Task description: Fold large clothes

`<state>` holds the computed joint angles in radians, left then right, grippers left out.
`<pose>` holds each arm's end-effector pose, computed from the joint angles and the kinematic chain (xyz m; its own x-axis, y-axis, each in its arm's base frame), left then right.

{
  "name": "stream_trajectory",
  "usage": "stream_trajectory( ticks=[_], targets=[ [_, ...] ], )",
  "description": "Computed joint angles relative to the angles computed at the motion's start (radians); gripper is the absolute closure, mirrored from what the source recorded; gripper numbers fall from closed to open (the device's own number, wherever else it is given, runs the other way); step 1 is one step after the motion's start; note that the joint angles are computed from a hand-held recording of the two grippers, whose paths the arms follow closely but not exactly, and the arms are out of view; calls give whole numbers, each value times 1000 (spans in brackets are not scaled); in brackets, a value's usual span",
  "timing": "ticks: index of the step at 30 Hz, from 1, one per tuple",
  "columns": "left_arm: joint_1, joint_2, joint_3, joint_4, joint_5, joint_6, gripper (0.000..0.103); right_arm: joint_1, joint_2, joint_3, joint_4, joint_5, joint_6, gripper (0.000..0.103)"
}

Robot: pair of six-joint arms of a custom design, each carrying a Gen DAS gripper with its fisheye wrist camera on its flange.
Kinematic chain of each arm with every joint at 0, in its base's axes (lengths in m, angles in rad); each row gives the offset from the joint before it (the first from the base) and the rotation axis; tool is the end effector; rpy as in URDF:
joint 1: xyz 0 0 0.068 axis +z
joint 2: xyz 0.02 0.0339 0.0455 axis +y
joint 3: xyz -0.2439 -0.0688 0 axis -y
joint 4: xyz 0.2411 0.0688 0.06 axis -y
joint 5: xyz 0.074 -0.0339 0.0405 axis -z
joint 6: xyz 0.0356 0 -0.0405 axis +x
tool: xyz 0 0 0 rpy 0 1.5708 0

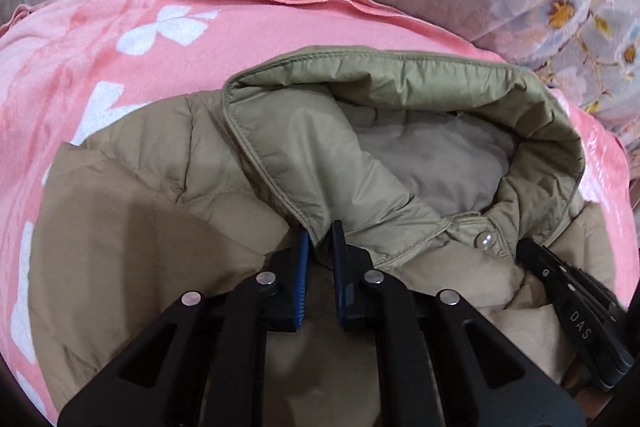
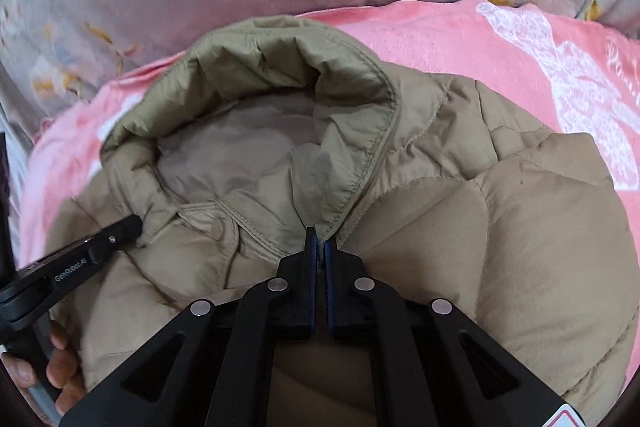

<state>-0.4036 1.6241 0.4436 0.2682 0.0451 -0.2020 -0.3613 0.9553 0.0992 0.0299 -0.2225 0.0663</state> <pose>0.2268 -0.0986 0.0703 -0.7964 0.1222 -0.5923 0.2633 0.9517 -0.1577 0.1489 -0.0479 0.0899 -0.6728 0.3233 -0.6654 0.2500 0.9459 0.2068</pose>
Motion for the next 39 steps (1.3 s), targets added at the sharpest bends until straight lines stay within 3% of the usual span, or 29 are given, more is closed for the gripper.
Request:
stream_trajectory(
  ticks=[3,6,9,11,13,15,19,20,22,26,28,30,32,36,39],
  targets=[
    [-15,27,-29,81,-29,0,92,45,-4,-21,31,58,17,101],
    [-22,3,-48,83,-45,8,91,18,-5,-4,-18,33,-11,103],
    [33,-77,-72,11,20,67,88,-142,-150,19,-268,-102,-144,103],
    [88,-206,-99,-100,56,132,86,-322,-304,41,-499,-216,-303,102],
    [160,-368,-107,-233,109,206,75,-477,-385,93,-667,-292,-429,86],
    [216,-473,-72,-324,167,219,62,-565,-403,180,-750,-371,-455,86],
    [193,-418,164,-412,123,87,59,-424,-282,326,-586,-438,-143,86],
    [193,-378,218,-423,135,53,59,-350,-233,351,-481,-405,-14,86],
    [179,-261,340,-441,143,-24,59,-234,-154,374,-336,-312,132,87],
    [128,-44,482,-420,76,-146,60,-84,70,388,-57,-125,283,87],
    [114,55,518,-425,58,-144,61,-58,204,420,-6,-93,293,90],
    [104,105,506,-413,52,-130,73,-39,320,432,10,-92,253,92],
    [91,101,434,-362,66,-75,75,-32,328,405,9,-103,192,93],
    [29,35,276,-249,-47,24,74,-18,248,309,-18,-59,28,98],
    [17,49,239,-207,-67,43,74,-8,234,267,-21,-14,-49,100]
  ],
)
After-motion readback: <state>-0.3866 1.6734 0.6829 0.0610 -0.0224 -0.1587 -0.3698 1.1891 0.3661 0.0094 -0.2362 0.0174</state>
